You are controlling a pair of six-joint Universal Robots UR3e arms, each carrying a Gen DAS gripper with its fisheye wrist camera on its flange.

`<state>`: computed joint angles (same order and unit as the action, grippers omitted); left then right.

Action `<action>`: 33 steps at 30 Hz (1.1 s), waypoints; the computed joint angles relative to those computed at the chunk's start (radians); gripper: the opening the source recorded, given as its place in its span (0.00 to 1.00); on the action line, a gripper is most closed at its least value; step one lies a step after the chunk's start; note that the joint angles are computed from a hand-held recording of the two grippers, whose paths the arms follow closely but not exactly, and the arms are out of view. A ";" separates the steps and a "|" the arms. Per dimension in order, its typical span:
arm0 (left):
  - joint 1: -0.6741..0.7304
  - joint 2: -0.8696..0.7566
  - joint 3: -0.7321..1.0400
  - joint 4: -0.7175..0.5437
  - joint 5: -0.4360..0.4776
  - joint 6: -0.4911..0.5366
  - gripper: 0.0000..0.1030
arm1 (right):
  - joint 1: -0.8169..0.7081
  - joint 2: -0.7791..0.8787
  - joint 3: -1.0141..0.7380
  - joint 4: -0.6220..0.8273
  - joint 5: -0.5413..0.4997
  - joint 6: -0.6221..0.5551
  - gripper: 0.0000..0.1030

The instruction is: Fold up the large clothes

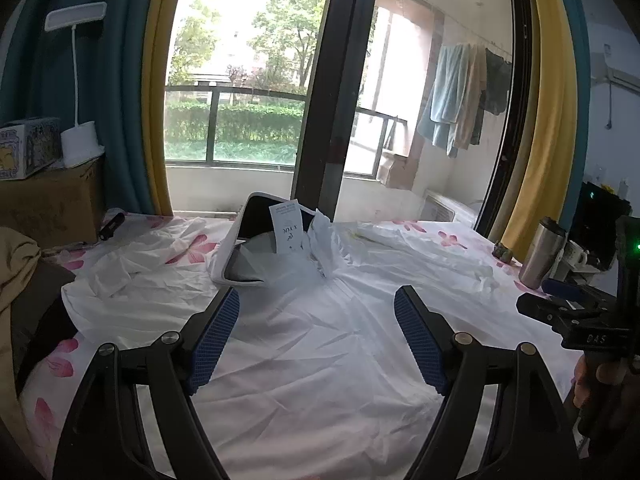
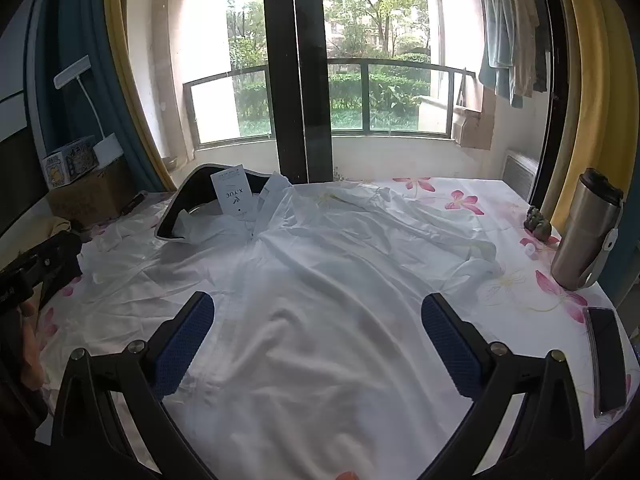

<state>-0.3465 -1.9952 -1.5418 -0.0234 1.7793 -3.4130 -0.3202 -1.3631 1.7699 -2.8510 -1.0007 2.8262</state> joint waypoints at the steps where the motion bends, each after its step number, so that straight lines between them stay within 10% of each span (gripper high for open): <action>1: -0.002 -0.001 0.000 0.001 0.003 0.001 0.80 | 0.000 0.000 -0.001 0.000 0.000 0.000 0.99; 33: -0.005 0.011 -0.024 0.002 0.027 -0.020 0.80 | 0.017 0.003 -0.010 -0.001 -0.025 0.006 0.99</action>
<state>-0.3511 -1.9844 -1.5658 -0.0210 1.8060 -3.4331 -0.3033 -1.3601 1.7596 -2.8516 -1.0253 2.8321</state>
